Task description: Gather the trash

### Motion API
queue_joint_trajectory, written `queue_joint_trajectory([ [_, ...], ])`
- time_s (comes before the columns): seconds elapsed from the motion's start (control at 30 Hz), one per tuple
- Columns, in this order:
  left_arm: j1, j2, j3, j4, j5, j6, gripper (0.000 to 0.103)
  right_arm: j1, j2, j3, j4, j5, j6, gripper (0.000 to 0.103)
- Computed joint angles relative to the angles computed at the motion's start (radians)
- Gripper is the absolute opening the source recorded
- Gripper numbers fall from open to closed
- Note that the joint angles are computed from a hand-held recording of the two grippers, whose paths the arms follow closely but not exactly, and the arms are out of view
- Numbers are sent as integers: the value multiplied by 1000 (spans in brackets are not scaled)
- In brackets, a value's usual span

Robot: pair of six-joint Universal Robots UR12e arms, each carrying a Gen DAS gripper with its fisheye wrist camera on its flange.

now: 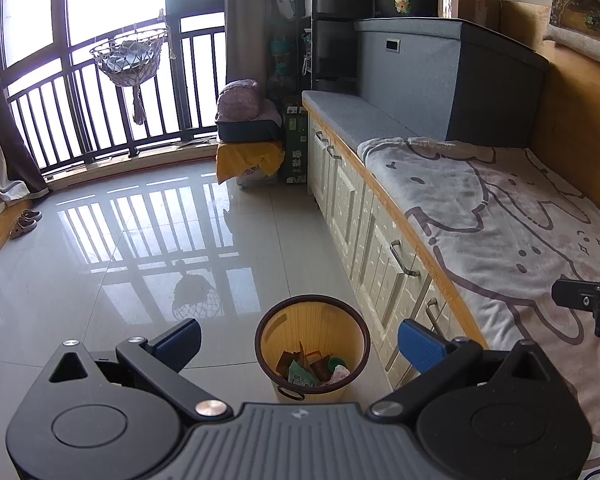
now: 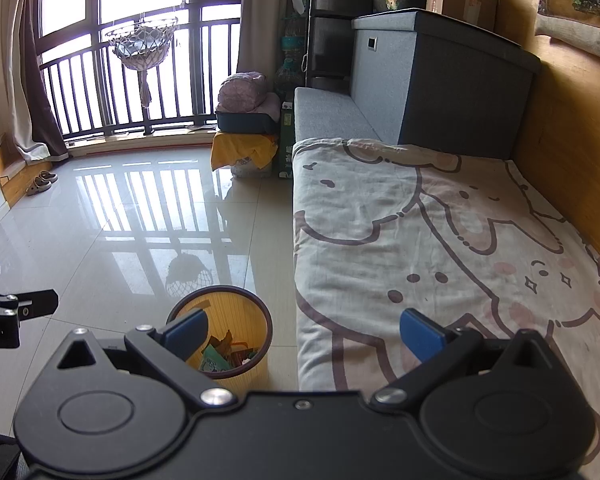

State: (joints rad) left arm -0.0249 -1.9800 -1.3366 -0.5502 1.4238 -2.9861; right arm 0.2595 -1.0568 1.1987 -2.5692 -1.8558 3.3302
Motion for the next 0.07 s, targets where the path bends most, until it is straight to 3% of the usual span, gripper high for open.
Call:
queue_joint_trajectory([
  [0.07,-1,0,0,0,1,0,103,0,-1,4,-3,-1,2,103],
])
